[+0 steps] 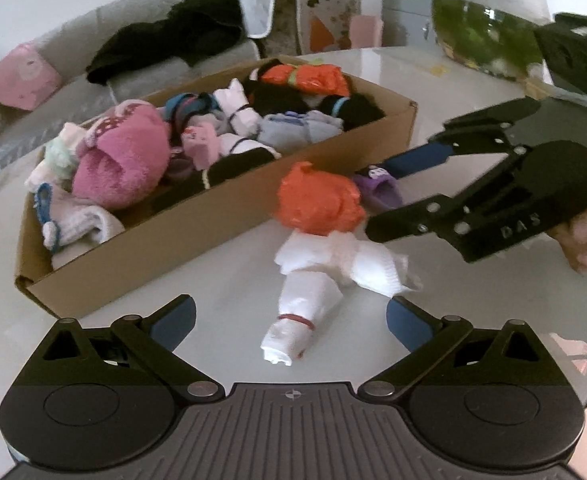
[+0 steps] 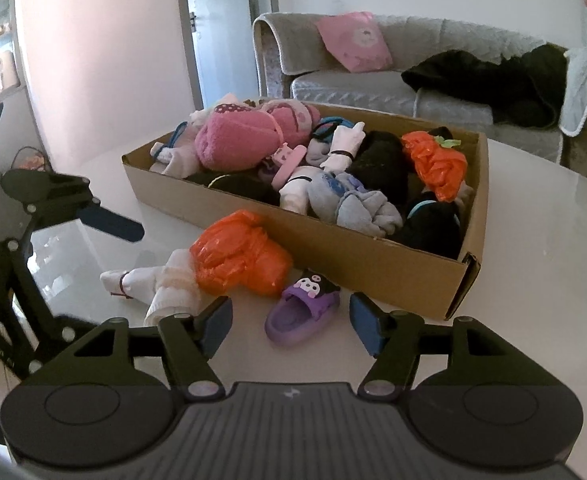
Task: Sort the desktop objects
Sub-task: 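Move the left tool to the red-banded white sock while the right tool approaches the purple slipper, then grasp the red-banded white sock with the left tool while the right tool grasps the purple slipper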
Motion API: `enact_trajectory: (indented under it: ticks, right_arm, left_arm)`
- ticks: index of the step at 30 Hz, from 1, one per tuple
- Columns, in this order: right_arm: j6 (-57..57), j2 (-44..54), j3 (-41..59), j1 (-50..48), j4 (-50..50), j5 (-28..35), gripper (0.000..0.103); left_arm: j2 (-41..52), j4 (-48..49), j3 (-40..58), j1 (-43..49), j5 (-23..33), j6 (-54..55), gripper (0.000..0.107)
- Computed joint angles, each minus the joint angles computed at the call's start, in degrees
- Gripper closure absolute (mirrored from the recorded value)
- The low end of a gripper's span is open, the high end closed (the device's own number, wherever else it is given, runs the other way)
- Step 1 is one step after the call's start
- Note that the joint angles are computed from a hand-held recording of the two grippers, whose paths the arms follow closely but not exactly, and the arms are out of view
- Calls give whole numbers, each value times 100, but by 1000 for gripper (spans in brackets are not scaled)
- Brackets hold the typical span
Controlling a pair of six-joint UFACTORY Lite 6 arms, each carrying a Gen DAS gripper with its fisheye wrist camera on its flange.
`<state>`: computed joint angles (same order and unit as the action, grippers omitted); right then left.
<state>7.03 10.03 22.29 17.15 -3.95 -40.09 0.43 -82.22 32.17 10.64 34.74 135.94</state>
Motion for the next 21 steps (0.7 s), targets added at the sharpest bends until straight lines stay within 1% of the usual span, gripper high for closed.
enact_trajectory:
  ticks: [4, 6, 7, 8, 9, 10, 11, 12, 16, 18, 21]
  right_arm:
    - [-92, -66, -44, 57, 138, 41, 41]
    - [-266, -47, 4, 158, 365, 103, 41]
    - [-396, -47, 16, 224, 514, 134, 41]
    - [-562, -46, 28, 308, 722, 161, 44]
    - [-700, -56, 39, 393, 923, 191, 46]
    - [-742, -94, 43, 433, 1000, 239, 62]
    - [-711, -158, 48, 440, 976, 331, 68]
    - [-656, -211, 46, 444, 919, 413, 68]
    - [-725, -266, -23, 556, 1011, 408, 69]
    - [-594, -288, -46, 499, 875, 402, 69]
    - [-630, -328, -60, 534, 935, 434, 69]
  left_arm:
    - [76, 41, 69, 14, 12, -182, 4]
    - [86, 99, 87, 27, 23, -245, 5]
    - [91, 119, 98, 33, 34, -262, 7]
    - [92, 155, 104, 46, 64, -287, 9]
    - [102, 268, 133, 92, 154, -372, 19]
    - [118, 450, 181, 169, 331, -529, 44]
    - [18, 480, 135, 228, 445, -493, 69]
    - [-73, 617, 115, 217, 466, -588, 77]
    - [-473, 410, -229, 124, 208, -362, 78]
    - [-516, 512, -231, 171, 215, -458, 78]
    - [-493, 676, -163, 276, 238, -638, 77]
